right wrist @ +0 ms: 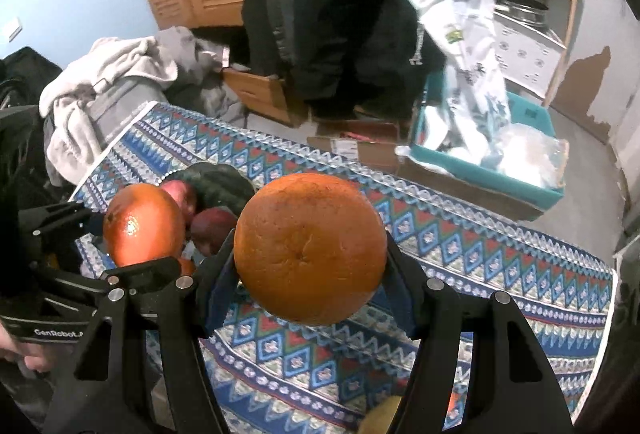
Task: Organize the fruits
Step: 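Lower the orange into the bowl with the left tool while the right tool releases its orange there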
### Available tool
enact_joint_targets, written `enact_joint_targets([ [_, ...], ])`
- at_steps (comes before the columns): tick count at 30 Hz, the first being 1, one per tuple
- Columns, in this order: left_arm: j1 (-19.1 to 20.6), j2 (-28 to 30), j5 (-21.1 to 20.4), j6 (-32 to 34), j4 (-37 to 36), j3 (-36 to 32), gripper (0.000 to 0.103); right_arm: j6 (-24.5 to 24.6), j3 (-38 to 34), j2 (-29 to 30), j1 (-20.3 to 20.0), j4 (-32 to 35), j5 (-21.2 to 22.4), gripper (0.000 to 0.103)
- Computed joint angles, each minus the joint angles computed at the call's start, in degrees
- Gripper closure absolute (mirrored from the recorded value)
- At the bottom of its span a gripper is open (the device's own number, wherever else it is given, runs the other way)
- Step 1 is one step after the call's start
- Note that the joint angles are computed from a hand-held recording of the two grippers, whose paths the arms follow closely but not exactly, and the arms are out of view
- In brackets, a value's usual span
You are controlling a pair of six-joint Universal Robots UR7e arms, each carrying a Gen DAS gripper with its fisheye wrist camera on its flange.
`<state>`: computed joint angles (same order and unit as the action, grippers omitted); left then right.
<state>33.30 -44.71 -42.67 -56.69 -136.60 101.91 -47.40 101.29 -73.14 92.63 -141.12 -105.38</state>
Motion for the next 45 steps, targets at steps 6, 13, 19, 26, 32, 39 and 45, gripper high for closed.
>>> enact_joint_targets([
  [6, 1.06, -2.58, 0.13, -2.06, -0.54, 3.46, 0.034, 0.81, 0.04, 2.06, 1.43, 0.1, -0.79, 0.038],
  [13, 3.07, -4.22, -1.63, -4.78, -0.06, 6.27, 0.034, 1.41, 0.01, 4.52, 2.9, 0.39, -1.64, 0.038],
  [19, 4.69, -4.94, -3.2, -5.89, -0.29, 7.9, 0.034, 1.99, 0.17, 6.38, 3.57, 1.01, -2.67, 0.038],
  [26, 6.45, -4.6, -6.34, -6.47, -0.03, 8.34, 0.034, 2.96, 0.69, 7.6, 3.07, 3.29, -3.99, 0.038],
  [32, 7.57, -4.09, -8.34, -7.0, 1.01, 8.02, 0.033, 3.43, 1.28, 8.13, 3.1, 3.62, -4.56, 0.038],
  [39, 5.86, -5.91, -5.12, -8.16, 0.98, 9.06, 0.026, 4.42, 0.48, 9.22, 3.38, 3.59, -4.2, 0.038],
  [45, 5.38, -7.68, -4.35, -10.56, 3.26, 10.21, 0.026, 4.62, 0.43, 10.09, 3.33, 4.33, -4.92, 0.038],
])
